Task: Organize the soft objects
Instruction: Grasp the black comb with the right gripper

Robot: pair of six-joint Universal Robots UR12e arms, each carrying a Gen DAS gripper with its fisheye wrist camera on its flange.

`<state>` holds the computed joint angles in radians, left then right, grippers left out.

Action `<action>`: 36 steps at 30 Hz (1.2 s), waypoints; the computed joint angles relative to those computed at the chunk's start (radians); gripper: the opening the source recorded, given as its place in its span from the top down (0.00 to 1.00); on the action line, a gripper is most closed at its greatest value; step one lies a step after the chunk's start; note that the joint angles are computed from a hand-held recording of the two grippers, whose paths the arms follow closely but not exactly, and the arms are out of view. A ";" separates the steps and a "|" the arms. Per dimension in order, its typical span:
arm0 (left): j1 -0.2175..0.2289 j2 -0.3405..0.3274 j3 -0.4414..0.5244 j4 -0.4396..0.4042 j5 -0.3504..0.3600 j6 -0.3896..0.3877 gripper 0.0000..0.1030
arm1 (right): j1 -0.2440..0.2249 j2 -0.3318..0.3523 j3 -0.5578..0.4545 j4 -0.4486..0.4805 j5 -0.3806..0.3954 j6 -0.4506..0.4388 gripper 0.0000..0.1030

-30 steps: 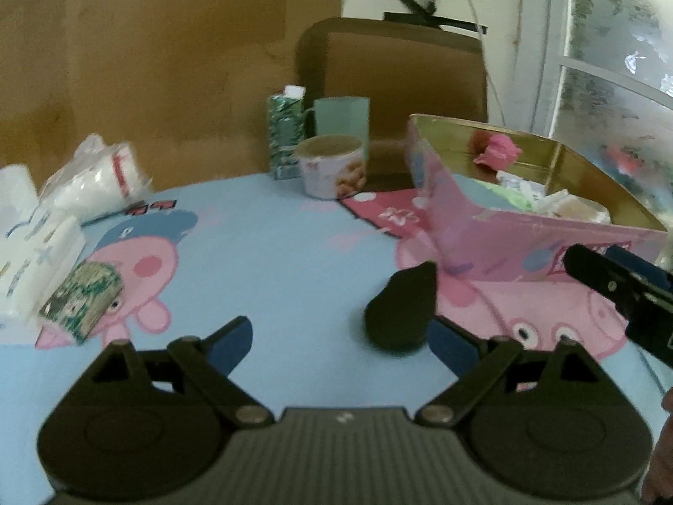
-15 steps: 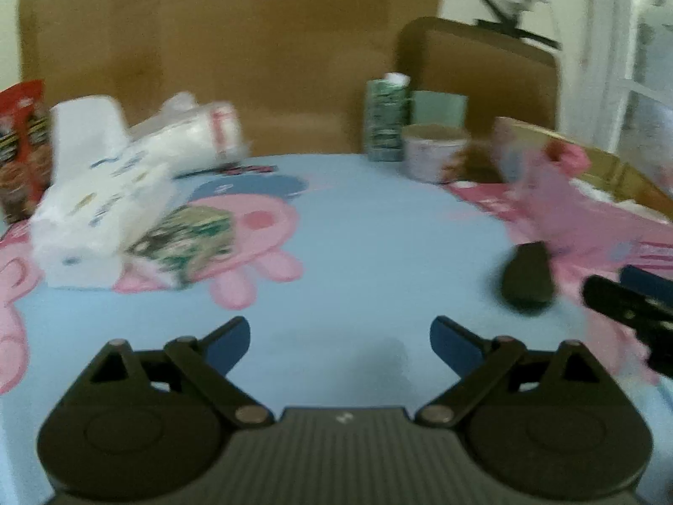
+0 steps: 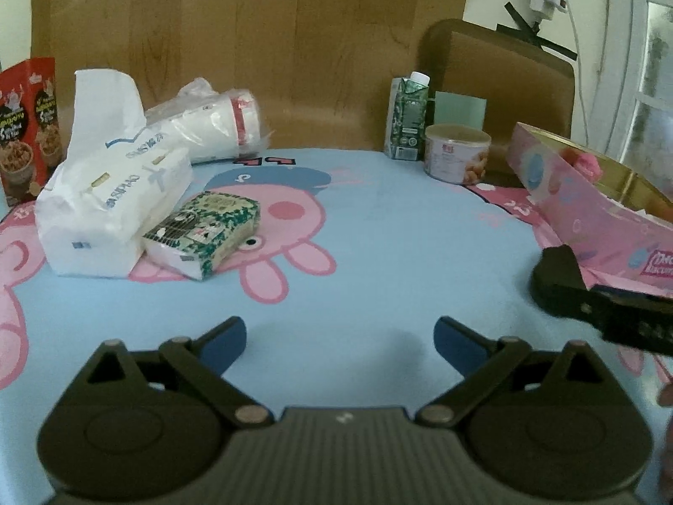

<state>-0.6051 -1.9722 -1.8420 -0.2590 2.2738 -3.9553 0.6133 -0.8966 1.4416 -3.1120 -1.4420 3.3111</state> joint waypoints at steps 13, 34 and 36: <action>0.010 0.006 -0.024 0.075 -0.034 -0.005 0.01 | 0.030 0.042 -0.079 0.061 0.009 -0.213 0.45; 0.006 0.002 0.002 -0.010 -0.016 -0.007 0.00 | 0.005 -0.019 0.028 0.028 0.122 -0.292 0.46; 0.004 -0.002 0.014 -0.040 -0.012 0.002 0.00 | 0.001 -0.029 0.051 0.010 0.128 -0.304 0.46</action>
